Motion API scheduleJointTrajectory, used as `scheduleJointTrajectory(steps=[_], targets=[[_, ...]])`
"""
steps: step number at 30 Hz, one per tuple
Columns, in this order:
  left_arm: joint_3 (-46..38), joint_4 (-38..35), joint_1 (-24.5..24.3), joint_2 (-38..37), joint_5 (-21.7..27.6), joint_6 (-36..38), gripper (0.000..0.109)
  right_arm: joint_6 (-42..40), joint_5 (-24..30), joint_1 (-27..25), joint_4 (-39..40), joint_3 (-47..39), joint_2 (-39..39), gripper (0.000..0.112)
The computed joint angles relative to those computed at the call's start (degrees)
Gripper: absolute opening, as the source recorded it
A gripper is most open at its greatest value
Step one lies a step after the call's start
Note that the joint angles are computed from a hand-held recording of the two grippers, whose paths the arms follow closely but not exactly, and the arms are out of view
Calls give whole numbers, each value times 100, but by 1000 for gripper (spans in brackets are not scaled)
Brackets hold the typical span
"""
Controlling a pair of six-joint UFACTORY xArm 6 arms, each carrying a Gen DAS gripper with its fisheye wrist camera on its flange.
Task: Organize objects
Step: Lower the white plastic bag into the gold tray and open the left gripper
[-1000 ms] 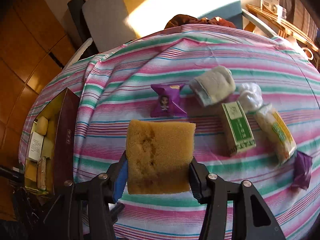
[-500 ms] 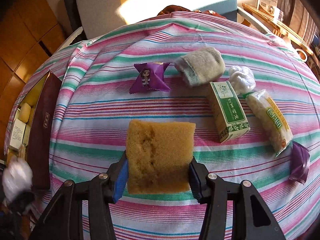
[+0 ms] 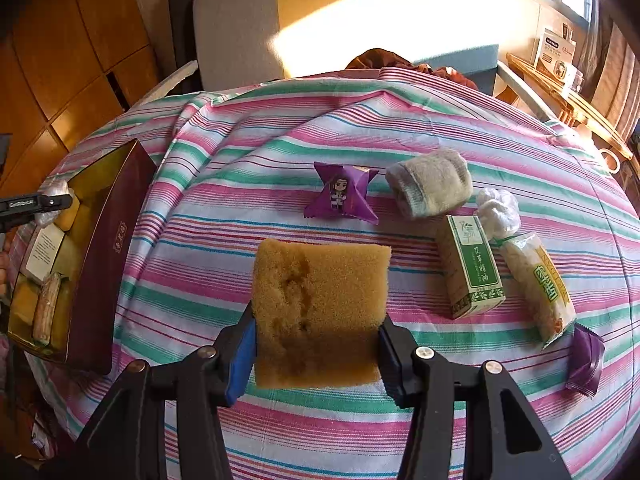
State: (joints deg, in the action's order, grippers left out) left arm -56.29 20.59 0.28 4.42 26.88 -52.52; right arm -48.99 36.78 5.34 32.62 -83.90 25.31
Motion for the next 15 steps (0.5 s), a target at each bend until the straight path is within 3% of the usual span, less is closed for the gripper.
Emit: scheduleJointTrajectory(steps=[4, 8, 12, 15], targets=[[-452, 231, 156, 470, 295, -120, 39, -49, 6, -5, 70, -34, 14, 53], [-660, 827, 234, 643, 535, -619, 63, -67, -14, 16, 36, -44, 35, 53], [-320, 1143, 256, 281, 402, -922, 63, -83, -55, 12, 84, -48, 38, 53], [161, 1796, 138, -328, 319, -1408, 63, -107, -84, 16, 129, -22, 19, 53]])
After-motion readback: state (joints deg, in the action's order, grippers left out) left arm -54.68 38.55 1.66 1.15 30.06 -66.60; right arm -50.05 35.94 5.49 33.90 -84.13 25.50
